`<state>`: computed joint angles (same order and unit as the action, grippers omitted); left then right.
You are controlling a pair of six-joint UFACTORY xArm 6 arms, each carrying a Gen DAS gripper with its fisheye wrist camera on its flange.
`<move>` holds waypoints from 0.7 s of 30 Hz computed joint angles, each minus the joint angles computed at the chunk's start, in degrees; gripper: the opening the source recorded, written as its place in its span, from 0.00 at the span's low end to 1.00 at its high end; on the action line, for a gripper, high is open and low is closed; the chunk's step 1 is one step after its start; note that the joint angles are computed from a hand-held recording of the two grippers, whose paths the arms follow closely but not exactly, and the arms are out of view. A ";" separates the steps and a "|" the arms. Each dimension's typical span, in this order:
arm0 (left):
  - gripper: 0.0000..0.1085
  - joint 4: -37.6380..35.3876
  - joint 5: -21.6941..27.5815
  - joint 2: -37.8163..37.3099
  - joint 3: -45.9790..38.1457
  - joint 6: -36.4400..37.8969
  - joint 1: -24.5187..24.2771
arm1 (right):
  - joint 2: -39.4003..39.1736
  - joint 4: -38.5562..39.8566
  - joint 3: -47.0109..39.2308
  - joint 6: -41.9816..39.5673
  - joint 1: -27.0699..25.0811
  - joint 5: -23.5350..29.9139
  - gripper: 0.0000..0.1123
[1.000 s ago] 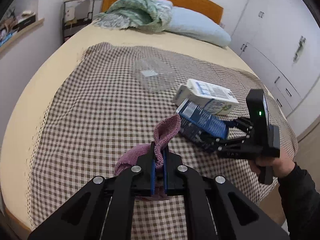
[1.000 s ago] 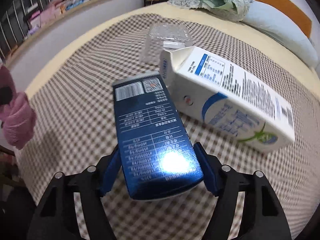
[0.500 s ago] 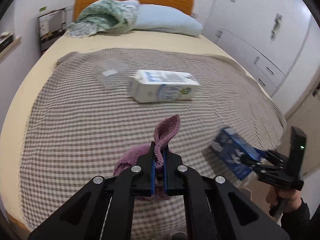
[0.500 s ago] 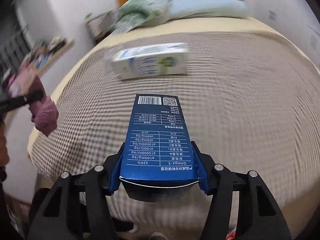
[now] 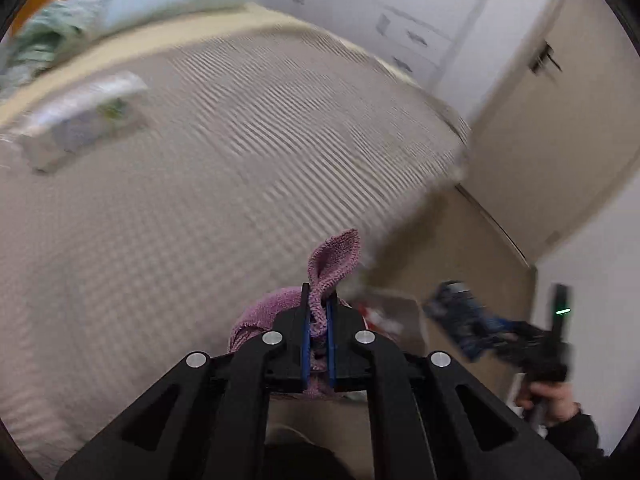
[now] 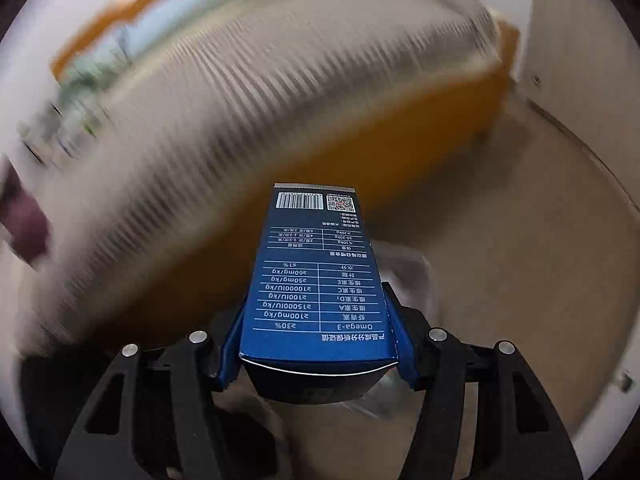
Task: Collect trash
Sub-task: 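Carry the pink cloth and dark blue box to the wastebasket and release both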
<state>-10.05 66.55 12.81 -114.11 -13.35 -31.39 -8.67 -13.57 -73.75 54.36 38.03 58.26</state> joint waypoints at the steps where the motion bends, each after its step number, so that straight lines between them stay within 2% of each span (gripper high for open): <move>1: 0.03 -1.24 -0.35 1.13 0.78 -0.46 -1.94 | -0.37 1.15 2.66 -0.31 -0.07 -0.24 0.52; 2: 0.03 -2.32 -0.31 1.88 1.17 -0.70 -2.88 | -0.37 2.96 5.82 -1.44 -0.19 0.45 0.52; 5: 0.03 -5.56 1.79 5.81 0.84 -2.03 -5.54 | 0.83 6.54 10.52 -5.36 -0.87 -2.21 0.52; 10: 0.03 -4.68 4.92 11.83 -2.33 -2.65 -8.17 | 8.78 8.08 7.14 -14.15 -3.28 -1.54 0.52; 14: 0.03 -4.15 7.92 15.96 -5.74 -3.23 -8.34 | 11.62 10.15 7.92 -13.18 -6.32 -8.13 0.53; 17: 0.03 -3.72 9.27 17.59 -6.95 -3.60 -8.62 | 19.79 12.48 2.81 -11.15 -7.78 -10.68 0.53; 18: 0.03 -3.48 9.71 18.03 -7.34 -3.54 -8.68 | 21.94 14.16 2.45 -10.92 -8.32 -13.01 0.53; 21: 0.03 -2.83 9.08 16.82 -4.72 -3.07 -8.62 | 29.78 15.57 -2.62 -8.28 -8.34 -15.62 0.53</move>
<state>-12.89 75.63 29.63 -118.83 -16.42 -40.00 21.12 2.00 -76.37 46.08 29.70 42.64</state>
